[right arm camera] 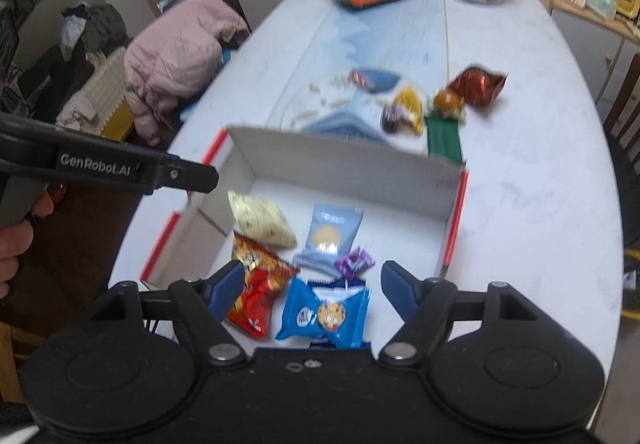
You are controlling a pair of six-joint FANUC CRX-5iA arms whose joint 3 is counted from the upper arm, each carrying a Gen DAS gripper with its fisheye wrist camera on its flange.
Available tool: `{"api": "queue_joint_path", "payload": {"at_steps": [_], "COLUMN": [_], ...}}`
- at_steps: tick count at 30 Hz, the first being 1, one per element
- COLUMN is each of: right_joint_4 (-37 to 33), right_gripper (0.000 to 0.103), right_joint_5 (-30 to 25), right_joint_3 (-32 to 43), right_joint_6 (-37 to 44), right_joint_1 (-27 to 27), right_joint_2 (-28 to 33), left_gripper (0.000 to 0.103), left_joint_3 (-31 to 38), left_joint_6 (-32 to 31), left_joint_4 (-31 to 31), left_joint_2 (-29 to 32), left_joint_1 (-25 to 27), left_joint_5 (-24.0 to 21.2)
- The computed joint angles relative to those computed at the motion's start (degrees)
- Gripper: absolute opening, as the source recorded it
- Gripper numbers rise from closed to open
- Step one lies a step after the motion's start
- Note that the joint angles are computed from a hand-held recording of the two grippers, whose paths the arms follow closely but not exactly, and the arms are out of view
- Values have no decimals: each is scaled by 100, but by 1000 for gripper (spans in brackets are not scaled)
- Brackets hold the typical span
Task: Organize snacks
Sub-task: 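Move both grippers out of the box back to the snack pile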
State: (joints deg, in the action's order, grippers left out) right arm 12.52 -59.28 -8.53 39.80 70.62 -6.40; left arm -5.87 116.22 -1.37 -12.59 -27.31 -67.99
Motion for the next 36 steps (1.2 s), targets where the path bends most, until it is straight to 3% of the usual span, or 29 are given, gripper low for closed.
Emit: {"api": "queue_joint_path", "payload": {"at_steps": [6, 10, 15, 19, 23, 36], "right_joint_4": [376, 592, 775, 791, 703, -250], "right_gripper": [82, 85, 86, 87, 96, 97], "right_joint_5": [1, 15, 78, 90, 121, 71], "right_joint_3": [227, 395, 601, 812, 1041, 1991], "right_joint_6": [14, 89, 230, 452, 620, 1514], "right_joint_1": [-129, -304, -578, -833, -1137, -2256], "right_joint_2": [-91, -76, 28, 203, 464, 1717], "left_gripper": [53, 63, 63, 71, 72, 72], "left_joint_3": [570, 992, 1427, 1681, 1846, 2703], "left_joint_6": [-101, -88, -132, -152, -255, -397], "left_joint_4": [-253, -534, -712, -766, -635, -343], "left_joint_2": [66, 203, 446, 706, 995, 2502], "left_joint_1": [-125, -236, -264, -250, -137, 164], "left_joint_5": [-161, -243, -282, -246, -130, -357]}}
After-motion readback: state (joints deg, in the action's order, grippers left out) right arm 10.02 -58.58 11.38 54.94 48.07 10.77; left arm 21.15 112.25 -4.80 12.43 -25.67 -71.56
